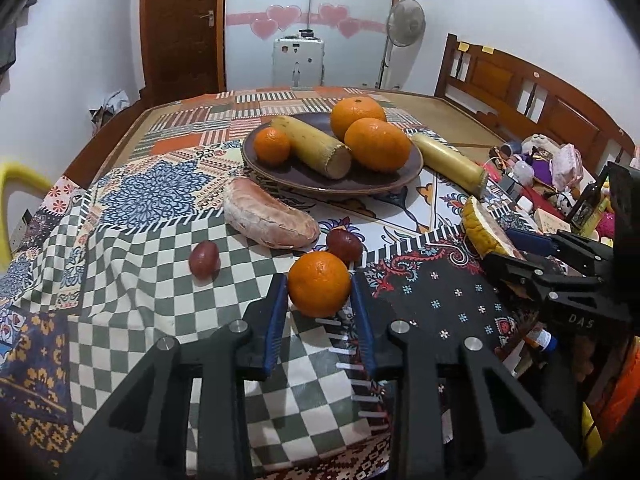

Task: Organize fruits
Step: 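Carry the pomelo segment over the plate and release it with the right tool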

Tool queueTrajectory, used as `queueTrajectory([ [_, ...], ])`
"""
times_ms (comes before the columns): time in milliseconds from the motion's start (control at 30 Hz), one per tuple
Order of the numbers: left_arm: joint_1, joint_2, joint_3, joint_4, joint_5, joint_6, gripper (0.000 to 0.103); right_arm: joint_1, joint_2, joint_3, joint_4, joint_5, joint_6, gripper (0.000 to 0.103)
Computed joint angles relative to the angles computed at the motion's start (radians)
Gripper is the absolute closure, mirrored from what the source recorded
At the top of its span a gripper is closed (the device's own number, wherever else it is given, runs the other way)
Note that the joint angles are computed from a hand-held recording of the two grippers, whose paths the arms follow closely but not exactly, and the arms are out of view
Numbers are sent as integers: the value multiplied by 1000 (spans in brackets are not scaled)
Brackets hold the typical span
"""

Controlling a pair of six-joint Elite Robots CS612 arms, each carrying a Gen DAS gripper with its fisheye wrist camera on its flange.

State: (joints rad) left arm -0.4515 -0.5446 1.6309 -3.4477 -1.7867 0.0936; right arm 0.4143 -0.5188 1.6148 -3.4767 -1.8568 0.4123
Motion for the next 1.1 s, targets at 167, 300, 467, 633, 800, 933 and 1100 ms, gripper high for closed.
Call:
queueTrajectory([
  [167, 2, -9, 7, -32, 0, -12, 71, 7, -6, -5, -37, -29, -21, 51],
  [300, 2, -15, 0, -51, 0, -17, 71, 10, -11, -20, -59, -53, -53, 51],
  [467, -2, -18, -20, -66, 6, -15, 71, 7, -9, -52, -83, -70, -86, 51],
  [633, -3, -10, -56, -66, 6, -14, 71, 2, -2, -92, -98, -77, -127, 51],
  [800, -2, 6, -100, -41, 27, -10, 71, -4, 10, -136, -91, -76, -164, 51],
  [933, 1, 20, -138, -21, 35, -17, 71, -12, 22, -169, -85, -62, -185, 51],
  [1100, 5, 40, -186, -5, 40, -17, 71, -24, 45, -232, -43, -39, -218, 51],
])
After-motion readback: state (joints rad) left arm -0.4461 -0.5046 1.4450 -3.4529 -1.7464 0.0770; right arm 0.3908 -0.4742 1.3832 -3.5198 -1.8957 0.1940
